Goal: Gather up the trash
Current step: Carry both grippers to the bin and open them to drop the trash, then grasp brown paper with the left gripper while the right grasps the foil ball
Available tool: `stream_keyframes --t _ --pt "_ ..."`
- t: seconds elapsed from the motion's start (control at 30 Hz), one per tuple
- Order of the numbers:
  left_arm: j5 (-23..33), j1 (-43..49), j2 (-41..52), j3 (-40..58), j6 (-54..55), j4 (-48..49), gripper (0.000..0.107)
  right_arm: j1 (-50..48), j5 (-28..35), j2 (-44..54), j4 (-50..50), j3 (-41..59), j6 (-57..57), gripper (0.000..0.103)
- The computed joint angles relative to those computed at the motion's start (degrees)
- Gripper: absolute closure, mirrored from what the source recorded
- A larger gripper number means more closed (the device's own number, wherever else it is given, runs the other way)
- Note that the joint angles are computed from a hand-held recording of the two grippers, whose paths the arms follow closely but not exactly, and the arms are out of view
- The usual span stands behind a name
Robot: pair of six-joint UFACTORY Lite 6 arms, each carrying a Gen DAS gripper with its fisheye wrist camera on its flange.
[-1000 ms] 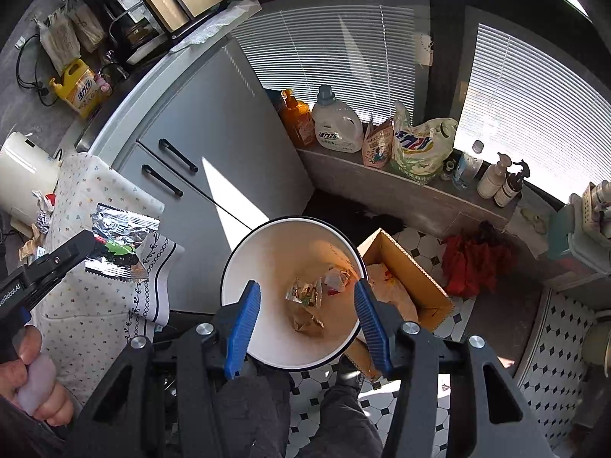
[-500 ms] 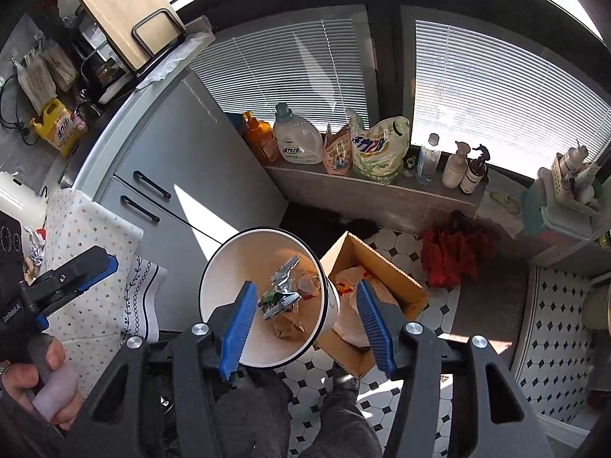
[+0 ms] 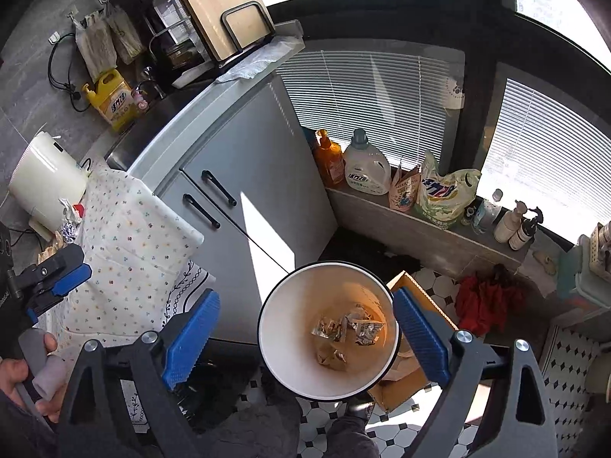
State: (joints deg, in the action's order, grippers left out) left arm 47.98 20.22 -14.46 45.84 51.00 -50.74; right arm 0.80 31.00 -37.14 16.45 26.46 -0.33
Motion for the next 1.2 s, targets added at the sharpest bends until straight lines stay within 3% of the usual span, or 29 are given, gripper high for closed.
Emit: stream_keyframes --t 0.27,0.53,0.83,1.2 --pt "7.8 23.7 4.9 8.3 6.7 0.8 0.01 24.2 -9.6 20.0 -15.4 15.6 24.8 0.008" --pt "12.2 40.7 17.3 21.5 11.4 -0.4 0.01 36.1 -10.7 38.7 -22.2 34.2 33.9 0.008" --pt "15.2 48.9 35.4 43.0 9.3 -1.5 0.01 43.7 -5.8 58.5 -25.0 59.2 36.8 0.008" --pt "21.1 47.9 61.5 79.3 0.3 0.1 0.01 48.3 5.8 82.0 -27.8 93.8 39.5 0.008"
